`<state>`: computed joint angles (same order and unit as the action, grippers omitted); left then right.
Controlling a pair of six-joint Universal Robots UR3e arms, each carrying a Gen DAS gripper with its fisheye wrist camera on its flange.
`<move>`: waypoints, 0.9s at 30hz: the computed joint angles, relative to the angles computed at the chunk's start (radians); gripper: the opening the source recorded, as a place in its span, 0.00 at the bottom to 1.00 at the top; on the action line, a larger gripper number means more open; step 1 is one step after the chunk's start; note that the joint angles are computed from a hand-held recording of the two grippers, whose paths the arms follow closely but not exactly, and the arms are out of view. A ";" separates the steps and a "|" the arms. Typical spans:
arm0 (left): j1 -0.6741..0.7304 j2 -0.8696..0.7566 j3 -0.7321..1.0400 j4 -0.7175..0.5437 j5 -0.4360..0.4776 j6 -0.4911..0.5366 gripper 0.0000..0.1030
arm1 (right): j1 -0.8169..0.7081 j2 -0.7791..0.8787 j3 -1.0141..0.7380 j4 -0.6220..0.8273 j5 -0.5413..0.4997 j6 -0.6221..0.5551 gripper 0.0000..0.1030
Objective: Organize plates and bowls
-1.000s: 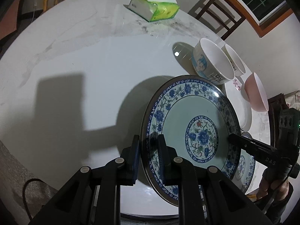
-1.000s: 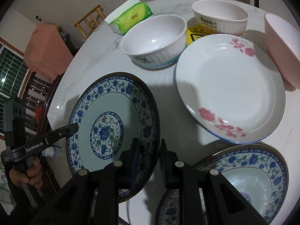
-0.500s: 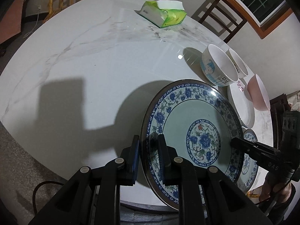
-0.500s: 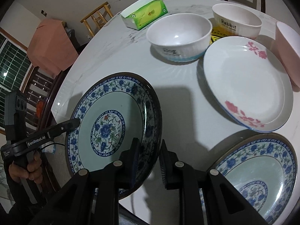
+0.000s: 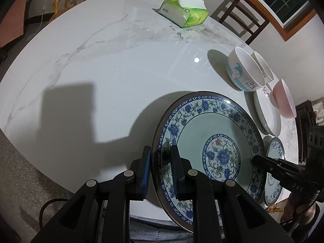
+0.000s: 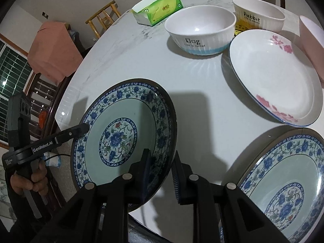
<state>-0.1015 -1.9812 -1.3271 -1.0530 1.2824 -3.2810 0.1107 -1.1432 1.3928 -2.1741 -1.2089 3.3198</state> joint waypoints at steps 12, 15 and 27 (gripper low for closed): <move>0.014 -0.013 -0.030 0.024 -0.015 0.005 0.15 | 0.018 -0.002 0.051 -0.075 -0.015 0.021 0.20; 0.016 -0.013 -0.045 0.043 -0.017 0.002 0.16 | 0.017 -0.014 0.076 -0.086 -0.012 0.023 0.21; 0.028 -0.013 -0.063 0.058 -0.023 -0.001 0.17 | 0.042 0.008 0.044 -0.070 -0.036 0.038 0.23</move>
<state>-0.0740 -1.9937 -1.3901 -0.9953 1.2596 -3.2823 0.1531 -1.1356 1.4366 -2.2440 -1.2447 3.3581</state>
